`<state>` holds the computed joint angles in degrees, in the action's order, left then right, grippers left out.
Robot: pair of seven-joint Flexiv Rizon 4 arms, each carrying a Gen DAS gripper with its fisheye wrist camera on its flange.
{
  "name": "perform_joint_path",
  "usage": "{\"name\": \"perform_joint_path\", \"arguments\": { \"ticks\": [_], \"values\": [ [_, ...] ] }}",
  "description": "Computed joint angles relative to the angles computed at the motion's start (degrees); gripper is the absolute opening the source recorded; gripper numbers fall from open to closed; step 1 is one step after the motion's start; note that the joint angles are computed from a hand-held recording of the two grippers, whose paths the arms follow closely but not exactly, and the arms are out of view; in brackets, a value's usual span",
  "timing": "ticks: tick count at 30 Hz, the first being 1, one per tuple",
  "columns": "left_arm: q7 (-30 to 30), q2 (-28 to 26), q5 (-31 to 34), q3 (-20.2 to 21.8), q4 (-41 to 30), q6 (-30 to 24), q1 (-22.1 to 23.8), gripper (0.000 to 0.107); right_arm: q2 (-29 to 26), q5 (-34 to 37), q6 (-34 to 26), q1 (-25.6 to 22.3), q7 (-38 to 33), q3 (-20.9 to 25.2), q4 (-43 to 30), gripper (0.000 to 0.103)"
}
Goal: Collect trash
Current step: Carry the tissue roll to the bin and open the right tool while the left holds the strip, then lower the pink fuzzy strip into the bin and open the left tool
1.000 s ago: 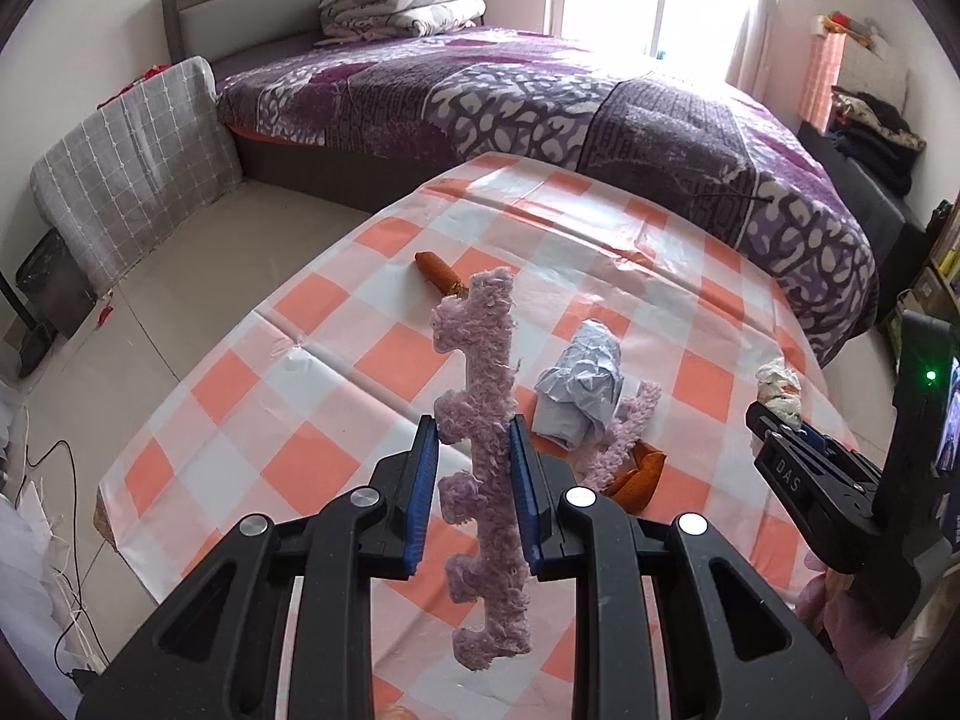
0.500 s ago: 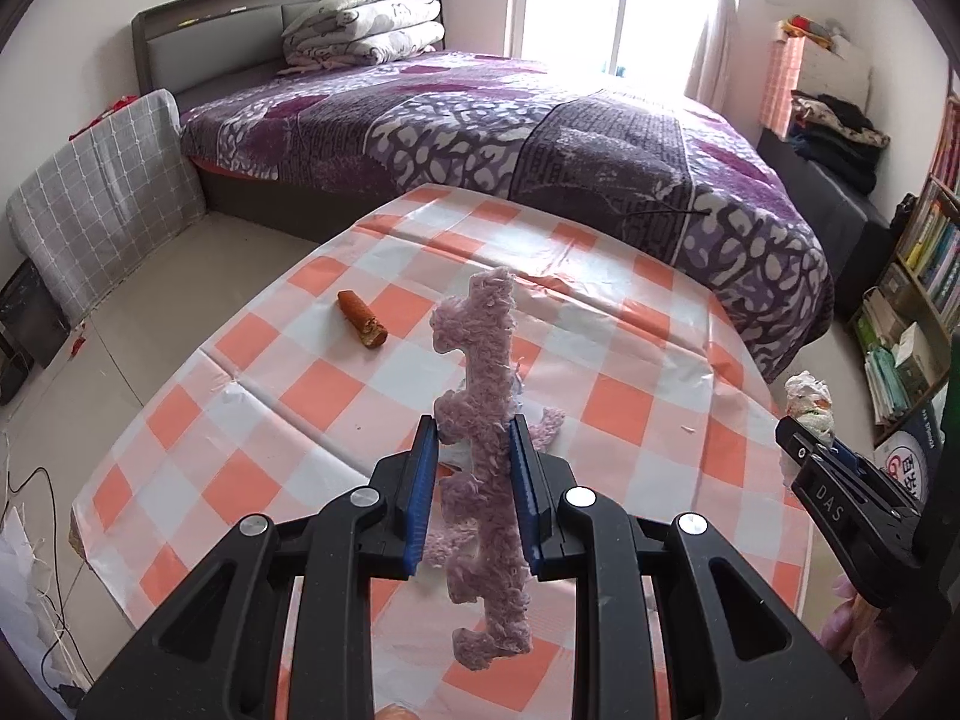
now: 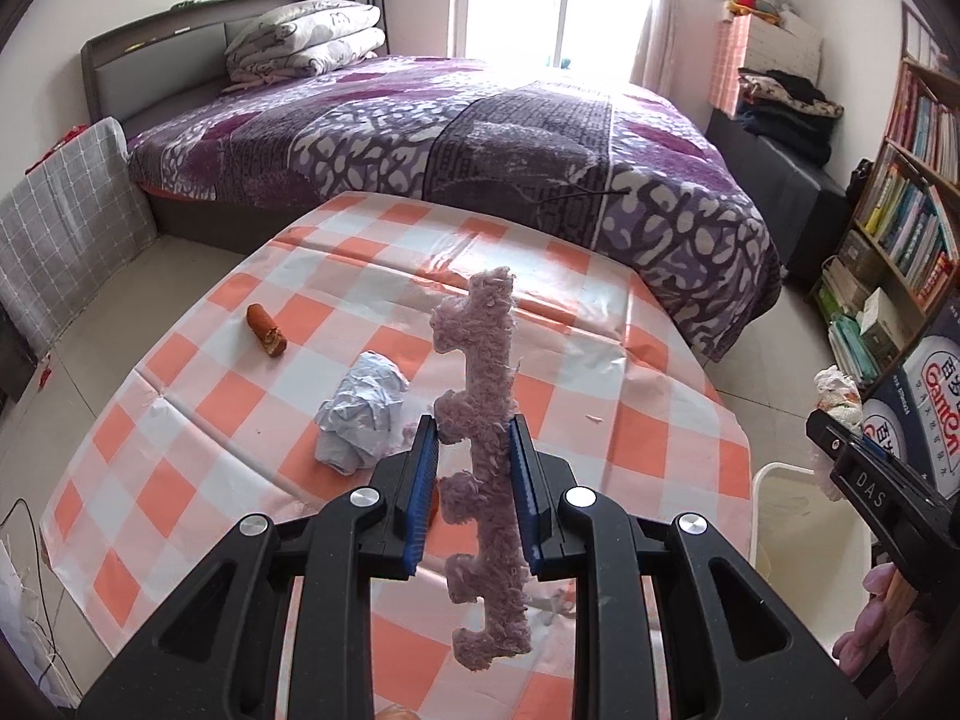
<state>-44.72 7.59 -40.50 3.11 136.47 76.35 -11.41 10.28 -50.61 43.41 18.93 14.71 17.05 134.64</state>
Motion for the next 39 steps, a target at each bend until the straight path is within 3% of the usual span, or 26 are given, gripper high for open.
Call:
{"name": "perform_joint_path", "arguments": {
  "ticks": [14,16,18,23,39],
  "values": [
    [2.03,1.10,-2.05,-2.10,1.98,1.66,-6.41,0.024,10.50,11.35,-7.09,-2.56,-2.14,1.87,6.00,0.027],
    [2.13,1.26,-2.16,-2.25,2.16,1.40,-7.17,0.024,11.80,13.32,-9.13,-2.76,-2.32,2.32,6.32,0.030],
    [2.13,1.43,-2.55,-2.44,2.21,0.81,-7.97,0.024,13.04,14.09,-9.84,-3.20,-1.62,2.58,6.90,0.051],
    [2.53,1.73,-3.90,-3.27,2.41,0.66,-10.32,0.024,16.88,15.32,-11.57,-4.13,-1.37,3.32,8.66,0.063],
    [2.83,1.31,-6.67,-6.30,1.64,0.90,-18.30,0.024,29.92,22.04,-16.38,-7.49,-0.89,4.95,13.42,0.079]
  ]
}}
